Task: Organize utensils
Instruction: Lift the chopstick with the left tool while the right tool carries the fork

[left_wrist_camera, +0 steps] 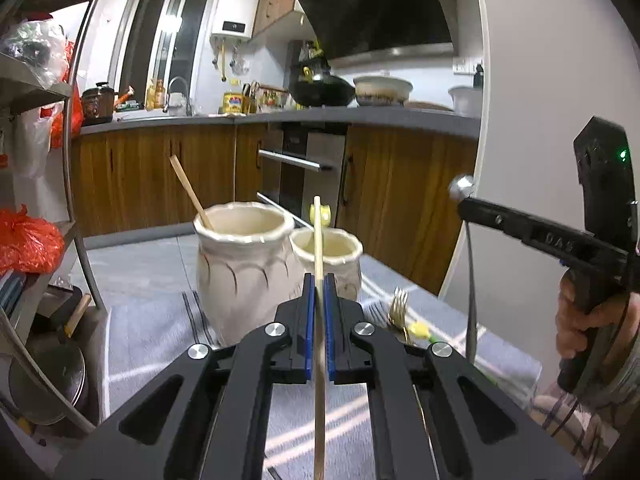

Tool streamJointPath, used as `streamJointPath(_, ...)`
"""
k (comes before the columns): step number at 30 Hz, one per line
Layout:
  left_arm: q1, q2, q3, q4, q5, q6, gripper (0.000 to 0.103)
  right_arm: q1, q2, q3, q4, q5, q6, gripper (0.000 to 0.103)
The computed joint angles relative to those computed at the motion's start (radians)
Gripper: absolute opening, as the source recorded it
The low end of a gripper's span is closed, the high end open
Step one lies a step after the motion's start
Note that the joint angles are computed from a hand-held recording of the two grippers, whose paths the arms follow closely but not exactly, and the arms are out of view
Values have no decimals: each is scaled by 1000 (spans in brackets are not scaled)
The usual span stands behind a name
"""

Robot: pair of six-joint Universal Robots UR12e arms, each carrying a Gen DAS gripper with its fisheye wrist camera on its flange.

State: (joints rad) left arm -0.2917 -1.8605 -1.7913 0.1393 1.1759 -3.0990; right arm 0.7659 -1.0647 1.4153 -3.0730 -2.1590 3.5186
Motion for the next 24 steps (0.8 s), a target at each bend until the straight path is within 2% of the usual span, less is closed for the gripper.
streamJointPath(9,31,-57,130,53,-48,-118,4,-31,48,-112,-18,16,-31,2)
streamJointPath(16,49,-148,298,48,-85,-277,4,-58,102,-212,-30,6,-18,2)
streamJointPath(20,26,-187,359,38,-15,-271,4,-67,129,-249,-44,-11,-14,2)
streamJointPath(24,-12,-221,401,17,106,-203,4,-70,155,-273,-48,-35,-23,2)
